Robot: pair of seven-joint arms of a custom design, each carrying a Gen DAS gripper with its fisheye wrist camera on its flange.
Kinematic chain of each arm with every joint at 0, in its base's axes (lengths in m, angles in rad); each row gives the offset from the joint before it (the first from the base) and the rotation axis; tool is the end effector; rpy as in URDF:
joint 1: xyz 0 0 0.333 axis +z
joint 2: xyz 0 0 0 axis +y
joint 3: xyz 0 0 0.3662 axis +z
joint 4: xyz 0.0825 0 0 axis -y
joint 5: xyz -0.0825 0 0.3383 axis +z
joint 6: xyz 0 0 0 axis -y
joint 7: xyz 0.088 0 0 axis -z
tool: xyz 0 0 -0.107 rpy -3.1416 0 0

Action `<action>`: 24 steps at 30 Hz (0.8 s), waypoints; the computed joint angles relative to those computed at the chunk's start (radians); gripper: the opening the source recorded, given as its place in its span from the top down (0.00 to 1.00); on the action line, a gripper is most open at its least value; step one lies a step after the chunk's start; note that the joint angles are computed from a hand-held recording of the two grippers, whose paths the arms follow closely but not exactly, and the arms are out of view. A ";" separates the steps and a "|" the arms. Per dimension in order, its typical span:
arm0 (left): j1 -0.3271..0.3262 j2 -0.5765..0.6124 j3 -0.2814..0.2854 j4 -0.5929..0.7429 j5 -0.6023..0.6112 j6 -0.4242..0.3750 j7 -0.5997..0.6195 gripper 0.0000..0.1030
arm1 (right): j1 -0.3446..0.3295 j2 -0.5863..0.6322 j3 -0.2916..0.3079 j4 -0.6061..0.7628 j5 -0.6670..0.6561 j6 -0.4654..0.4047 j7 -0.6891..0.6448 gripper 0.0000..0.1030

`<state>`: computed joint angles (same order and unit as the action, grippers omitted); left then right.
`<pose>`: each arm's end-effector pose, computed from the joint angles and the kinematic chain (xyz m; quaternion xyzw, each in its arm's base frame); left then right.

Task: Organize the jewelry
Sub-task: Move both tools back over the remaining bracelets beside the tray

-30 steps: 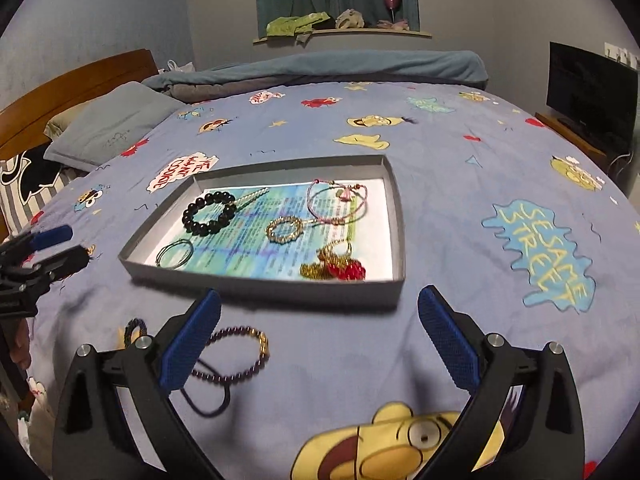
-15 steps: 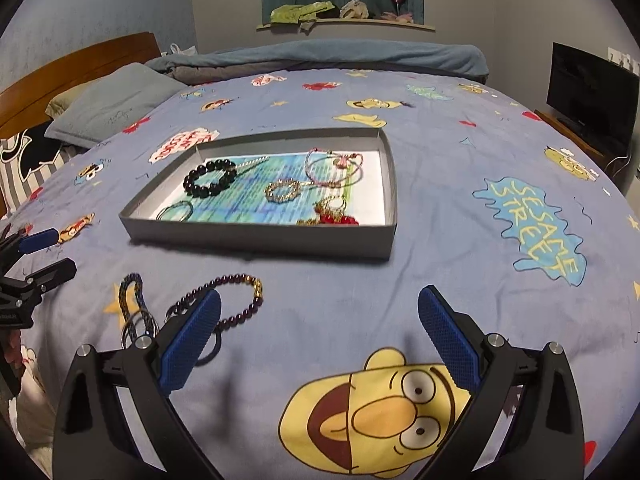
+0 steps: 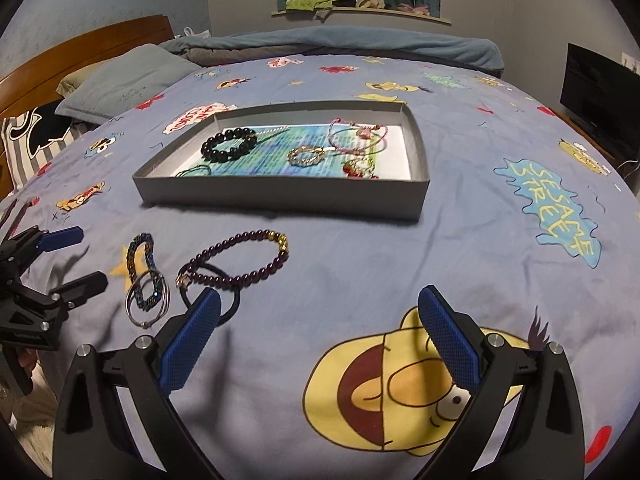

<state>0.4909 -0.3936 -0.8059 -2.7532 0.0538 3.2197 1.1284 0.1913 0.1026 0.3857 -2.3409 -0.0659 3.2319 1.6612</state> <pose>0.3630 -0.1483 0.4675 -0.6537 0.6527 -0.2683 0.2733 0.4500 0.2929 0.4737 -0.8012 0.4556 -0.1626 0.3522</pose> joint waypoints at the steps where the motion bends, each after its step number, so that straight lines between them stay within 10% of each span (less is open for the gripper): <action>1: 0.002 0.006 -0.004 0.001 0.000 0.003 -0.002 0.07 | -0.012 0.001 0.014 -0.003 0.000 0.002 -0.003 0.05; 7: 0.060 0.008 -0.068 0.013 0.010 0.022 -0.014 0.07 | -0.214 0.021 0.236 -0.014 0.026 0.023 -0.066 0.05; 14: 0.087 0.017 -0.106 0.025 -0.007 0.043 0.011 0.08 | -0.323 0.044 0.339 0.008 -0.045 0.034 -0.001 0.06; 24: 0.048 0.063 -0.035 0.054 -0.014 0.021 0.018 0.36 | -0.169 0.075 0.176 0.083 -0.113 -0.008 0.062 0.36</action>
<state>0.5391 -0.3306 -0.8405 -2.6990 0.0397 3.2406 1.1461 0.0220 0.1774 0.5617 -2.2583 -0.1788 3.2241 1.7236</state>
